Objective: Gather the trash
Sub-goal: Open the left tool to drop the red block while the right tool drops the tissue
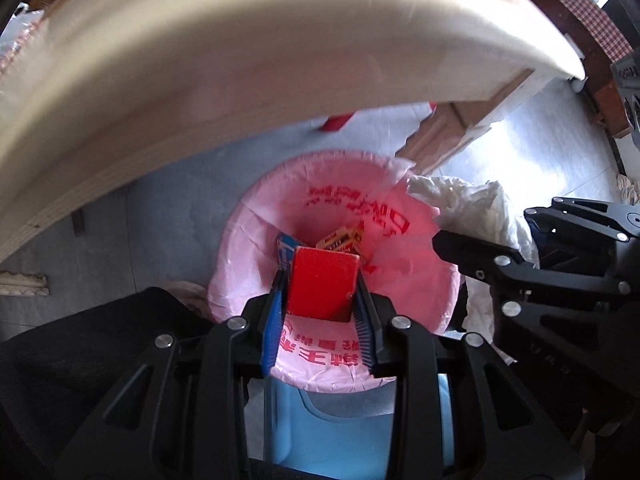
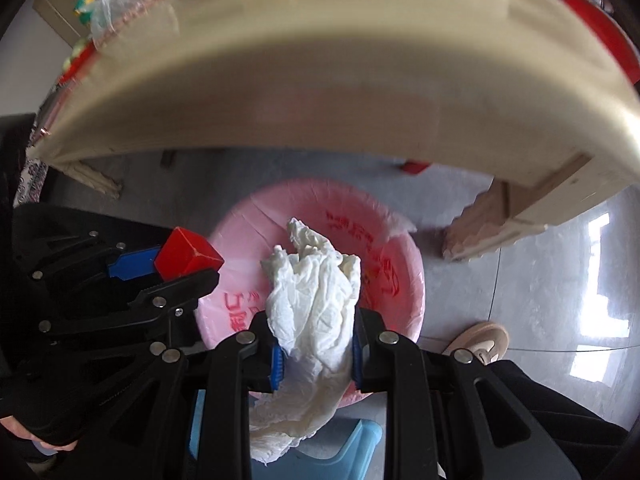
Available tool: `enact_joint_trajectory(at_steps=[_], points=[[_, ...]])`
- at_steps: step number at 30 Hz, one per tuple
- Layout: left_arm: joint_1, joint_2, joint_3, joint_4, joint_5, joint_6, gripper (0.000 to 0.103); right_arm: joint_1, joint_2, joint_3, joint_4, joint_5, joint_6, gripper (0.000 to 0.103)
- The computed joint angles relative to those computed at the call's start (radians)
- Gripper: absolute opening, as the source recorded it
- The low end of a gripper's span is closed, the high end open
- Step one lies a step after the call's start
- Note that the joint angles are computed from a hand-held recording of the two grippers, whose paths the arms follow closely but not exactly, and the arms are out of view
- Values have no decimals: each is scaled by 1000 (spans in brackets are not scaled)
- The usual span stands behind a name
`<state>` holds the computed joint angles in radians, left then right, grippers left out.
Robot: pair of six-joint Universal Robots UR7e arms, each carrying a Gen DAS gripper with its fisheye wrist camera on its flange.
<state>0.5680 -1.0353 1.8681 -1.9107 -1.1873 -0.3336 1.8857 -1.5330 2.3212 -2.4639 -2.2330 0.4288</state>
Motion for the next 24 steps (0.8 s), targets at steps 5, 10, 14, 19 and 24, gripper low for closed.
enact_joint_trajectory(at_steps=[5,10,14,19,24], points=[[28,32,-4,14,-10,-10,32,-57,28,14,-22,22,-21,24],[52,52,8,28,-20,-29,32,-100,62,20,-36,33,-54,24],[62,75,2,33,-27,-29,32,-125,85,22,-49,47,-73,24],[75,99,-2,40,-33,-50,32,-150,87,29,-62,67,-81,25],[90,96,-12,51,-25,-69,38,-142,94,25,-80,64,-87,40]])
